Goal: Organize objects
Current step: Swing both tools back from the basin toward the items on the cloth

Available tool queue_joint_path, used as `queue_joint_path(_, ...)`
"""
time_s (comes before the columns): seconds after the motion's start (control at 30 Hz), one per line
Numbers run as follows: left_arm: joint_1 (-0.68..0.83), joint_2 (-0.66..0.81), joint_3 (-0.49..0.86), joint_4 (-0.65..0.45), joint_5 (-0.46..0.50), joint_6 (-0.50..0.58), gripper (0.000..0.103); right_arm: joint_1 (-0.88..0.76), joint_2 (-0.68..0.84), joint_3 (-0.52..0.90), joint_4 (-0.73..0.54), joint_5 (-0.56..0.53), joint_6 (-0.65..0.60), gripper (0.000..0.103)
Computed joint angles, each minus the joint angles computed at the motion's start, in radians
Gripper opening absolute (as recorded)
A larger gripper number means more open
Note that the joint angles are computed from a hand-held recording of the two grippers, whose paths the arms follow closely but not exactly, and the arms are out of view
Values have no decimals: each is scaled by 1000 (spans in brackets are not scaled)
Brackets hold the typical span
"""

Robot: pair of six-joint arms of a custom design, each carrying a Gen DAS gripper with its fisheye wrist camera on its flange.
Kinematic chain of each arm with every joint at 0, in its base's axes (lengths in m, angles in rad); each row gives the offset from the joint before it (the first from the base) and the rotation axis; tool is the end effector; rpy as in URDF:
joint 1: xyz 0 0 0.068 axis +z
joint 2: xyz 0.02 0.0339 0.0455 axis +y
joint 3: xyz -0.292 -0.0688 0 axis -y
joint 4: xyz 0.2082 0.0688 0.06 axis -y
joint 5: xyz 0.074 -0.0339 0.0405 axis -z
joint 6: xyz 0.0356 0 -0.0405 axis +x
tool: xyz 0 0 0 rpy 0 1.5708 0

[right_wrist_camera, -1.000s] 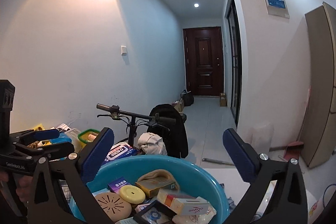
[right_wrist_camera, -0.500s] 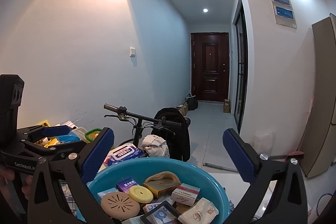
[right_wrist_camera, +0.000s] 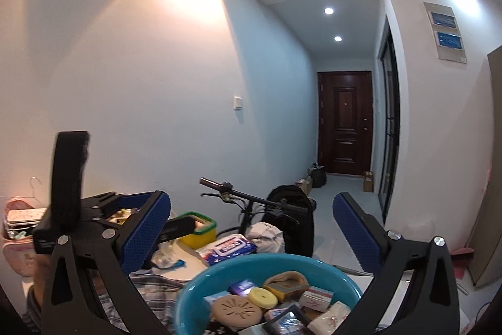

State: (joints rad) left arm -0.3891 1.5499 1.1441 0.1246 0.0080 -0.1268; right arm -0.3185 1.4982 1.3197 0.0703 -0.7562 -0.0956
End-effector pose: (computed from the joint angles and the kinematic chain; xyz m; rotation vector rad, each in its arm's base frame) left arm 0.3091 -0.1270 0.3480 0.2498 1.8511 -0.3656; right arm 0.3056 -0.0750 0.4160 -0.3797 1.6151 0.3192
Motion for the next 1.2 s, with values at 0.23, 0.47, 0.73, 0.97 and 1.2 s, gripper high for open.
queue_joint_path(0.23, 33, -105, -69, 43, 67, -18, 103, -76, -179, -78, -34, -116, -15, 103)
queue_joint_path(0.47, 10, -163, -101, 60, 72, -12, 103, -327, -327, -164, -186, -372, -126, 103)
queue_joint_path(0.73, -56, -179, -103, 56, 18, 24, 103, -544, -336, -376, -538, -551, -591, 103)
queue_joint_path(0.97, -132, -147, -80, 52, -49, 48, 103, -490, -196, -682, -220, -395, -577, 103)
queue_joint_path(1.2, -192, -89, -37, 25, -83, 50, 103, -382, -41, -773, 72, -156, -434, 103)
